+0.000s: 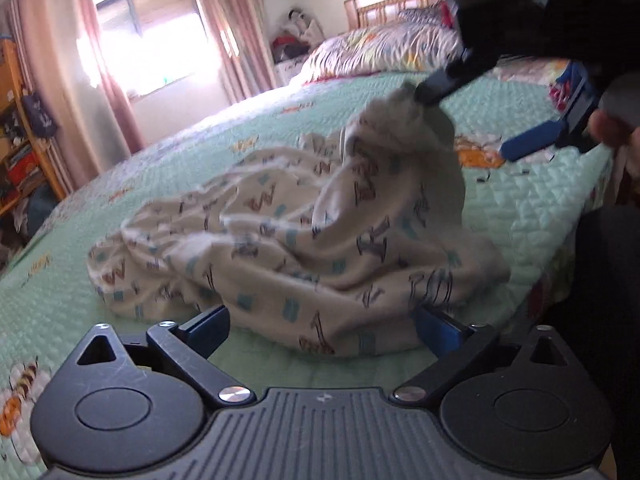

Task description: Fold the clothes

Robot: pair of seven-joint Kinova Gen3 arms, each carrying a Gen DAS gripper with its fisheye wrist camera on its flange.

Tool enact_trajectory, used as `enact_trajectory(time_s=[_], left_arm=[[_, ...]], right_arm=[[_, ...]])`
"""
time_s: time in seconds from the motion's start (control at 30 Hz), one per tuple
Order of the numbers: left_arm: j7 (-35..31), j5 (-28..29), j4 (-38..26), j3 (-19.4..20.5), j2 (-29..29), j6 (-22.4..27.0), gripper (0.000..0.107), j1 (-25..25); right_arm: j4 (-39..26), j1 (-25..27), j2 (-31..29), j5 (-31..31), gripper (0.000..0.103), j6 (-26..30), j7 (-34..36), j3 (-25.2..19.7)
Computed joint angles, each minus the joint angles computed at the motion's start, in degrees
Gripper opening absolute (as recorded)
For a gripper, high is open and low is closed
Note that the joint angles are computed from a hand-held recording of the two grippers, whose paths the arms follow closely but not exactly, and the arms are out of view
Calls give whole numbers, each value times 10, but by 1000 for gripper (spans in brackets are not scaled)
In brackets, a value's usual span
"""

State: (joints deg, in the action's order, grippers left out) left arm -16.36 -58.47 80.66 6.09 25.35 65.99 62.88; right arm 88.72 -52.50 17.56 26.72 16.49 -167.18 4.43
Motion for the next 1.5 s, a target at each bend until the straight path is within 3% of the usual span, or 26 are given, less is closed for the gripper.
enact_trajectory(time_s=[0.07,0.17,0.23,0.33,0.47,0.57,0.63,0.73,0.8,0.87,0.93,1.03,1.2,1.27,1.37,1.5], left_arm=[[3,26,-2,13,1,-1,103,-18],[21,25,15,-9,-12,-13,99,2],[-9,-13,10,-48,-3,6,91,50],[-79,-83,12,-64,16,20,103,83],[-167,-136,19,1,41,29,103,32],[-176,-112,24,-23,31,-11,103,31],[-174,-80,35,-6,3,-51,101,-4],[-174,-17,58,47,-42,-121,74,-83],[-153,-7,66,65,-58,-140,38,-110],[-115,-33,69,73,-62,-124,26,-106],[-69,-62,75,90,-69,-119,21,-116],[-18,-126,54,43,-55,-73,18,-60],[-26,-243,2,-80,-49,-4,18,69],[-26,-289,-8,-98,-55,2,18,86],[-57,-326,-48,-47,-67,14,18,54],[-36,-367,-79,56,-76,45,15,-5]], right_arm=[[8,6,-2,-4,90,-8,3,-3],[1,11,2,-11,90,4,20,-14],[-5,16,5,-17,90,9,31,-21],[-3,9,4,-16,90,5,27,-12],[-2,-1,1,-6,90,12,9,2],[1,-6,-3,8,90,18,-4,4],[2,-8,-5,20,90,20,-12,4],[-2,1,-4,23,90,27,-15,-8],[-3,7,-2,20,90,28,-13,-17],[-3,8,-3,22,90,26,-10,-20],[-3,-2,-4,34,90,29,-18,-13],[-2,0,-5,38,90,29,-25,-15],[11,-17,-14,74,90,10,-65,6],[15,-19,-17,88,90,-1,-78,8],[17,-27,-20,150,90,-1,-108,3],[0,-130,-14,243,90,35,-73,76]])
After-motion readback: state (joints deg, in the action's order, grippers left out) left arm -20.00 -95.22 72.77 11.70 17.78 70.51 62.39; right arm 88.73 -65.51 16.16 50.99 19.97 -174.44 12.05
